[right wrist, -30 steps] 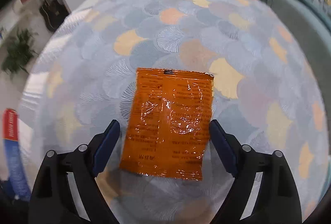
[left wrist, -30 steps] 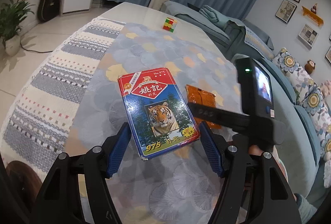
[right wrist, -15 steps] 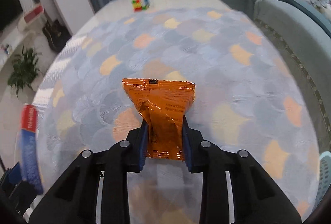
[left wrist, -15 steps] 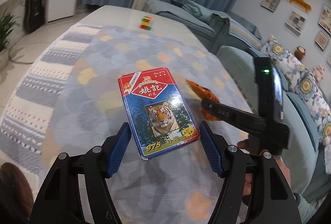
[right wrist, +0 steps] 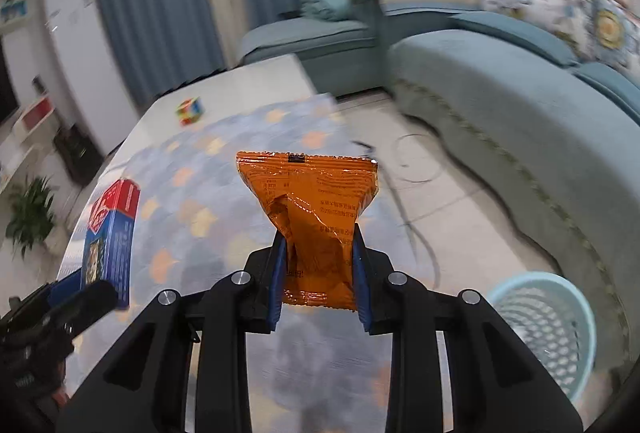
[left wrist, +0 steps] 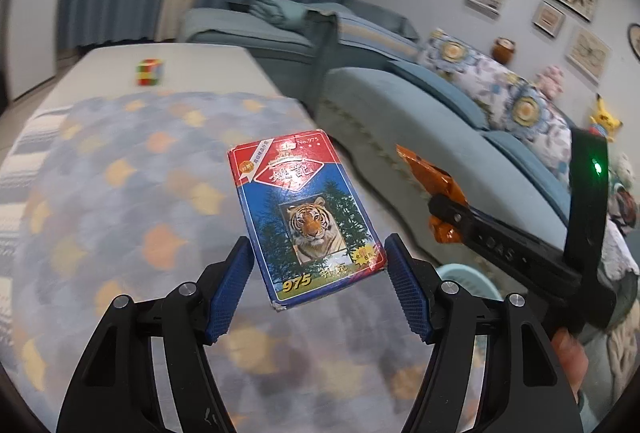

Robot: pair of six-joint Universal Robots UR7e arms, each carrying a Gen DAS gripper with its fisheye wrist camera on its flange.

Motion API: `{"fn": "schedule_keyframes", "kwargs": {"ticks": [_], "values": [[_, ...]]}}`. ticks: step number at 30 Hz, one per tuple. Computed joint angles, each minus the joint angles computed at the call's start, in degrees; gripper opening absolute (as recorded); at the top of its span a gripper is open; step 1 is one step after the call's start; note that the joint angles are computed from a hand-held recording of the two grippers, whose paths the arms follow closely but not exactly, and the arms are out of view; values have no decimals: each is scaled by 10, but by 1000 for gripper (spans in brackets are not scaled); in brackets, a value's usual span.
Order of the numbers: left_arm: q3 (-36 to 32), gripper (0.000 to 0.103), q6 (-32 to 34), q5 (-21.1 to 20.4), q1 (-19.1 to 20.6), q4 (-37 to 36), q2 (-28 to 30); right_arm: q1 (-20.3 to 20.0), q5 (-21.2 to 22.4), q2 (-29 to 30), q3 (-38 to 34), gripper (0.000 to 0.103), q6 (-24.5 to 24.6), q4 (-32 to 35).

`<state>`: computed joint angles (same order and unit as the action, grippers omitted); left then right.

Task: Collect trash
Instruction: 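Carry the box and wrapper to the basket and open both grippers over it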

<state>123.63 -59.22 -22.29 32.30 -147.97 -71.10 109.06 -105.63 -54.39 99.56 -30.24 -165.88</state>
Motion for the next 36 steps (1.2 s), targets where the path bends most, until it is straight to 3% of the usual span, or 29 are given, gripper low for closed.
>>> {"fn": "schedule_keyframes", "kwargs": {"ticks": [3, 7, 10, 16, 22, 26, 29, 30, 36], "values": [[-54, 65, 95, -40, 13, -93, 65, -24, -3, -33, 4, 26, 9, 5], [-116, 65, 166, -81, 27, -140, 132, -63, 3, -70, -3, 26, 51, 52], [-163, 66, 203, -128, 42, -169, 183, -88, -16, -88, 1, 26, 50, 40], [-243, 66, 242, -218, 73, -169, 269, -140, -58, -105, 0, 27, 69, 64], [-312, 66, 265, -292, 102, -122, 339, -184, -90, -110, 6, 33, 87, 90], [-328, 69, 266, -327, 115, -110, 357, -206, -94, -110, 4, 46, 98, 105], [-325, 82, 262, -338, 121, -112, 358, -216, -89, -114, 7, 55, 105, 109], [-323, 82, 260, -340, 121, -115, 357, -221, -72, -117, 7, 58, 94, 112], [-301, 82, 255, -339, 117, -131, 342, -228, -67, -119, 6, 72, 85, 115]]}}
